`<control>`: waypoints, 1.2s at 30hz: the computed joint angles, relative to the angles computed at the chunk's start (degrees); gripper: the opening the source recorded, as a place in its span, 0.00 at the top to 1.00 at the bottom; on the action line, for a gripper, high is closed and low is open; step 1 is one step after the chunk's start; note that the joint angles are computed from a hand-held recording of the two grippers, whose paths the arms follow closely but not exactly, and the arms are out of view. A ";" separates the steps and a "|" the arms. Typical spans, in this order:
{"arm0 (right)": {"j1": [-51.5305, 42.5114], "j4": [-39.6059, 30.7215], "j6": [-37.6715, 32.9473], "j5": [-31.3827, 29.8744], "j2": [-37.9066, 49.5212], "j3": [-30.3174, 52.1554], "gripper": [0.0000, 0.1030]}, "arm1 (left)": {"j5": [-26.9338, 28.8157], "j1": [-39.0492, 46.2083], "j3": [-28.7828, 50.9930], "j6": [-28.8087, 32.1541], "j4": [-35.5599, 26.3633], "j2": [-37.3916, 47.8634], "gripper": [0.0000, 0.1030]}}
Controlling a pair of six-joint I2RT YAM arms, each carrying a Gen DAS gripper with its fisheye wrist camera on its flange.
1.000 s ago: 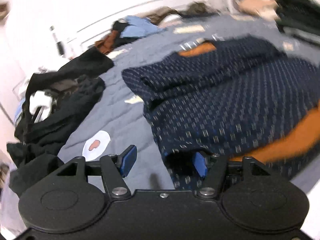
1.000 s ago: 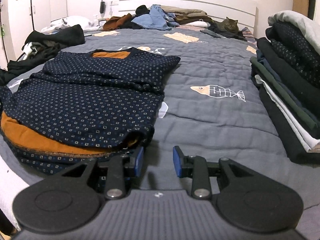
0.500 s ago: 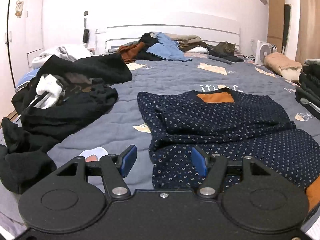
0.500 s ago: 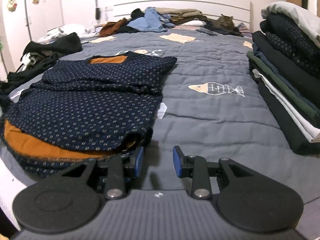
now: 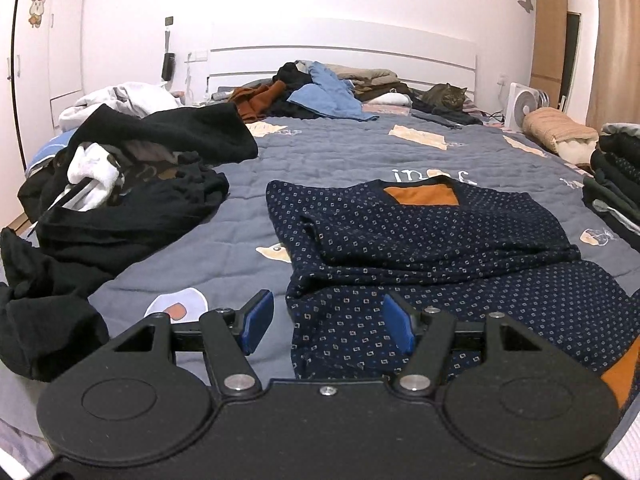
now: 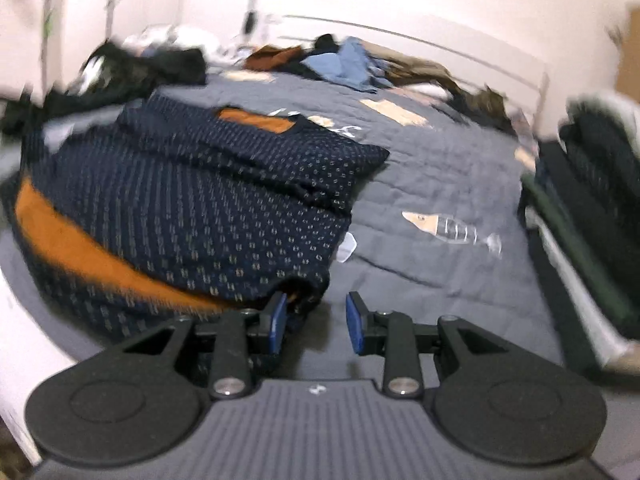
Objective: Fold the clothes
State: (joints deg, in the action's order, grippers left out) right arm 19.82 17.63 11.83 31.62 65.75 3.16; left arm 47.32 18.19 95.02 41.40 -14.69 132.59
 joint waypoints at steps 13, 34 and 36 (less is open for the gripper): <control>12.68 9.14 -14.12 7.91 9.69 1.53 0.65 | 0.62 -0.80 2.05 4.14 -8.70 0.07 0.41; 21.10 13.60 -18.91 3.68 25.81 11.14 0.49 | -0.45 -3.47 -40.27 63.89 3.21 -17.31 0.35; 20.64 13.67 -18.85 3.86 26.33 11.30 0.48 | -1.44 -4.22 -42.46 63.37 8.52 -17.04 0.35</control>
State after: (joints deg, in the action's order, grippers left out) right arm 40.46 31.29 -7.02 35.48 92.08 14.47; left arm 45.89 13.97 52.55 104.77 -6.17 115.54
